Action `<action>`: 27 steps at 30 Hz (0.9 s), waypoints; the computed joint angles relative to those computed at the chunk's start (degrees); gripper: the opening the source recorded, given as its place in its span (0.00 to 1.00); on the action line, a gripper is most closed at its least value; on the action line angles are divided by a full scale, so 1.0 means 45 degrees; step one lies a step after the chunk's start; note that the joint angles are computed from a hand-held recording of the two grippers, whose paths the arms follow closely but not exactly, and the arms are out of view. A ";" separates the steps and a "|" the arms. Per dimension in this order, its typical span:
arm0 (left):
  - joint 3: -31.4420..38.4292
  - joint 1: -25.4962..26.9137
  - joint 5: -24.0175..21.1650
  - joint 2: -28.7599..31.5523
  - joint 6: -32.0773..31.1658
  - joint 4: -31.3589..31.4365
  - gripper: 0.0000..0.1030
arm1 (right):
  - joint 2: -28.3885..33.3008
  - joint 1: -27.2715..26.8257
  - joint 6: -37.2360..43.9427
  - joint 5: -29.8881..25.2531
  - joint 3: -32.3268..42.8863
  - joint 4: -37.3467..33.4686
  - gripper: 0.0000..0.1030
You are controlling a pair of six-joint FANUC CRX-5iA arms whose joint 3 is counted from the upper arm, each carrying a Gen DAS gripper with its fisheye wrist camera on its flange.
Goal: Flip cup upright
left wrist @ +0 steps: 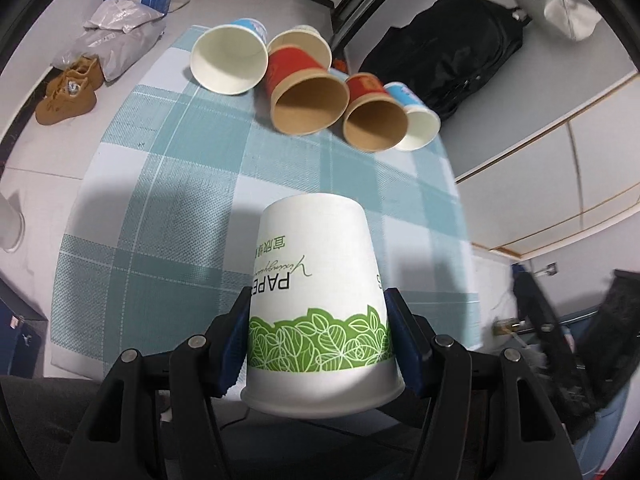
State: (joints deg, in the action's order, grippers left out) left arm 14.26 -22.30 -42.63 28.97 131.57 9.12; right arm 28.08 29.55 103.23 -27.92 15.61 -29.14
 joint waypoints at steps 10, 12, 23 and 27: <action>0.0796 -0.0311 -0.0529 0.0643 0.0732 -0.1186 0.58 | -0.0241 0.0079 0.0096 0.0317 -0.0406 0.0095 1.00; 0.0951 -0.0274 -0.0744 0.0767 0.0842 -0.1140 0.59 | -0.0270 0.0109 0.0025 0.0321 -0.0453 0.0198 1.00; 0.0879 -0.0244 -0.0958 0.0632 0.1084 -0.1331 0.73 | -0.0277 0.0167 -0.0072 0.0274 -0.0471 0.0374 1.00; 0.0624 -0.0201 -0.0614 0.0380 0.1173 -0.1322 0.74 | -0.0260 0.0195 -0.0142 0.0240 -0.0453 0.0431 1.00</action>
State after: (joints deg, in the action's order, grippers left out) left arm 17.07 -23.20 -45.39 30.68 136.85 3.17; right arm 26.91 30.43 102.60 -26.84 13.57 -27.20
